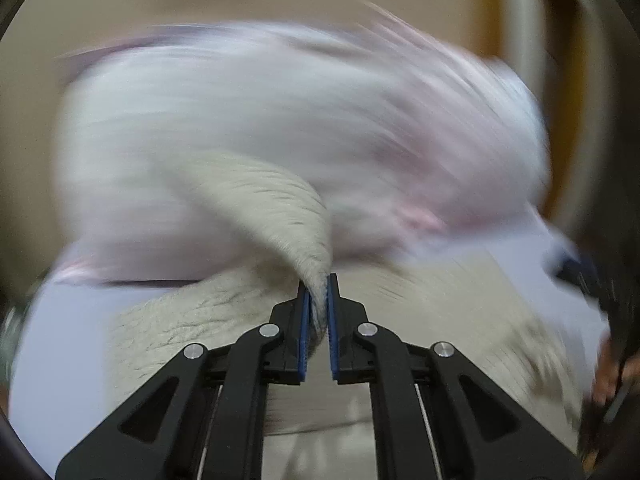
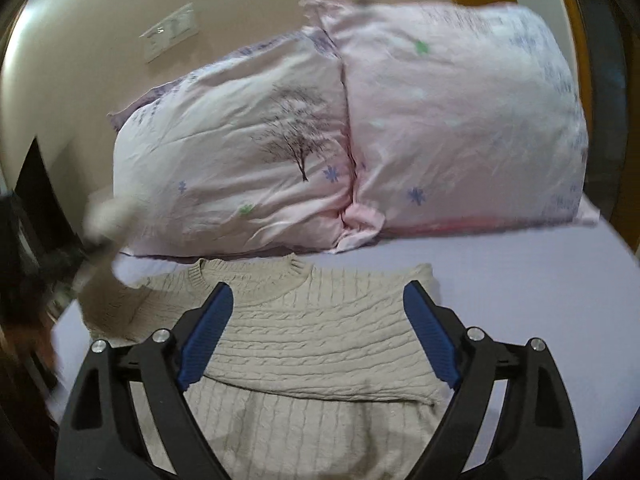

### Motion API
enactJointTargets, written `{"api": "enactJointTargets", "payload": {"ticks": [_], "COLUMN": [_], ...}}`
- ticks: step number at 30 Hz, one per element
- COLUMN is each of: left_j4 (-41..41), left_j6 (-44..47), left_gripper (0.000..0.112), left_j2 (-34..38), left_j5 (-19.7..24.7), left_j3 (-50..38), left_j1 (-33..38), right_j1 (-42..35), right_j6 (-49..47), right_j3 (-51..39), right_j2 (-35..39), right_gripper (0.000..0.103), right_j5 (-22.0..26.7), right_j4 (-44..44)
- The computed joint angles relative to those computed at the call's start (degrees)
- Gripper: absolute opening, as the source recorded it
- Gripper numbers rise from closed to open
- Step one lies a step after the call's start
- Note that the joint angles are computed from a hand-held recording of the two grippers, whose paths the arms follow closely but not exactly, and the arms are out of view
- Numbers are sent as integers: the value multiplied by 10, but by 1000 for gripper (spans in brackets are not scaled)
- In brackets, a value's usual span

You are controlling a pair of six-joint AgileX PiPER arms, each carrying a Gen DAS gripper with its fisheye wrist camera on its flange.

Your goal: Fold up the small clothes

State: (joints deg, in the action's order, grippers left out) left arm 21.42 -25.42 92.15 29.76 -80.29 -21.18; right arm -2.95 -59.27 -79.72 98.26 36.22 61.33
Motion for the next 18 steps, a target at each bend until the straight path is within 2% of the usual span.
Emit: {"api": "enactJointTargets", "payload": {"ticks": [2, 3, 4, 6, 7, 8, 9, 10, 12, 14, 16, 18], "left_j4": [-6, -30, -41, -68, -75, -105, -154, -198, -246, -293, -304, -353], "left_j6": [35, 55, 60, 55, 52, 63, 97, 132, 169, 217, 232, 279], "left_gripper": [7, 7, 7, 15, 29, 45, 49, 53, 54, 59, 62, 66], "left_j2": [70, 76, 63, -12, -41, -92, -137, -171, -223, -276, -311, -347], "left_j5": [28, 33, 15, -36, -52, -69, -77, -73, -50, -32, -14, 5], "left_j3": [-47, -48, -29, 55, 83, 130, 172, 202, 249, 305, 339, 373], "left_j1": [-56, -64, -61, -29, -9, 28, 71, 107, 169, 236, 273, 311], "right_j1": [-6, -12, -25, -47, -58, -65, -67, -68, -61, -40, -22, -3], "right_j6": [63, 80, 106, 134, 157, 184, 207, 242, 284, 326, 356, 393], "right_j3": [-34, -45, -63, -90, -112, -138, -163, -202, -256, -295, -324, -364], "right_j2": [27, 35, 48, 71, 89, 110, 129, 160, 201, 231, 252, 274], "right_gripper": [87, 87, 87, 86, 84, 73, 60, 54, 42, 41, 41, 41], "right_j5": [14, 23, 43, 75, 96, 121, 146, 187, 231, 251, 270, 284], "right_j4": [-50, -62, -75, -79, -84, -90, -96, -103, -112, -135, -141, -149]}}
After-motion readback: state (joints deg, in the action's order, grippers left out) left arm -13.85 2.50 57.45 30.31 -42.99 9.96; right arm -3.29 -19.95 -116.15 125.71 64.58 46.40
